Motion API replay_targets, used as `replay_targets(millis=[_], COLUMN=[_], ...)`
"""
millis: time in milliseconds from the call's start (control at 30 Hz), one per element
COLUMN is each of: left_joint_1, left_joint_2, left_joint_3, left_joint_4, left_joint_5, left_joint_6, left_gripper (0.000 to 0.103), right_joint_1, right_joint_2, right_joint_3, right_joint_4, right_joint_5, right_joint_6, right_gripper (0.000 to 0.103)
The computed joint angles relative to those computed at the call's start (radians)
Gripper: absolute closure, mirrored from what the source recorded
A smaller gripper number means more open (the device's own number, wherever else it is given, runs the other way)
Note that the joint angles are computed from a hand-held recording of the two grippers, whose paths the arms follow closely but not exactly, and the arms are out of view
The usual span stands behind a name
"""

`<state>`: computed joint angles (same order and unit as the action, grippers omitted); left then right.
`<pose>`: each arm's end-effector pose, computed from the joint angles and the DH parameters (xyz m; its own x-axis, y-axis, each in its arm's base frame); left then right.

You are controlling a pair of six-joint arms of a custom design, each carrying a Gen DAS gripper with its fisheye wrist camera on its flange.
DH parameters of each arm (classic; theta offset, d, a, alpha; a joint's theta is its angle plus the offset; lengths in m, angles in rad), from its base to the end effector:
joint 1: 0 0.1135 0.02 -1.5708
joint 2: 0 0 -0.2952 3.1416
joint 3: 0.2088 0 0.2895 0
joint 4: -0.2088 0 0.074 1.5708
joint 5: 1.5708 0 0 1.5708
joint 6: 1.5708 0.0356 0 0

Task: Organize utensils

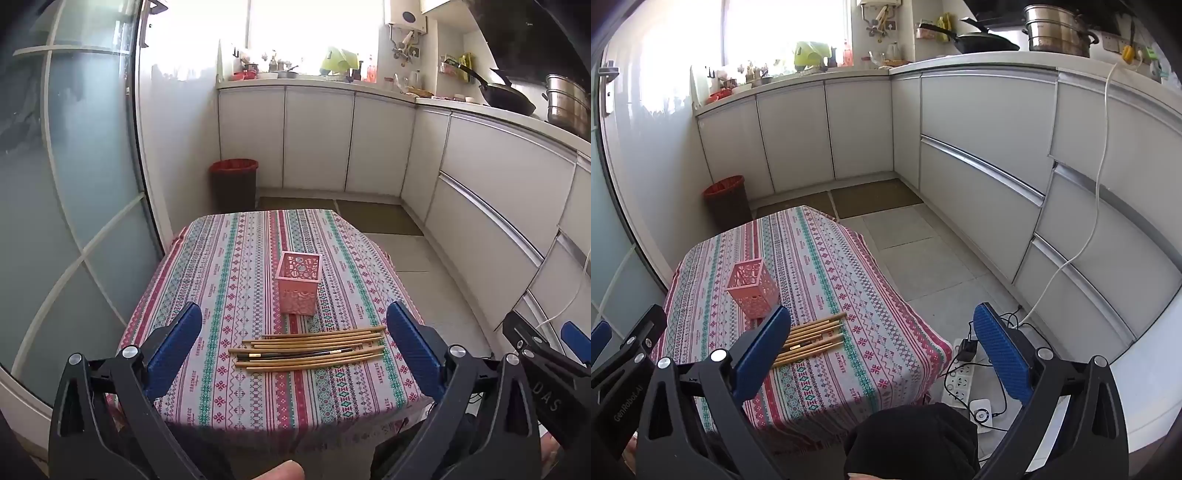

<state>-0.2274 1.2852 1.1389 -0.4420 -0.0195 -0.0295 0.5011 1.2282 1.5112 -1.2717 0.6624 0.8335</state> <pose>0.3089 -0.0708 0.3540 -0.5466 0.0962 -0.8318 0.1936 0.9810 -0.0137 0.2141 0.0923 0.4430 -0.5534 0.3624 -0.7499 0.4871 0.8712 0.0616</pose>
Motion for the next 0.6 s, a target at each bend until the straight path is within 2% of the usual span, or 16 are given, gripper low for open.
replay_targets(millis=[600], left_joint_1=[0.009], left_joint_2=[0.007], left_joint_3=[0.003], left_joint_4=[-0.012], left_joint_5=[0.007], left_joint_6=[-0.004], left_gripper=[0.007], right_joint_1=[0.007], right_joint_2=[0.002], right_joint_3=[0.004], right_joint_4=[-0.022], right_joint_5=[-0.006], right_joint_6=[0.020], right_gripper=[0.007])
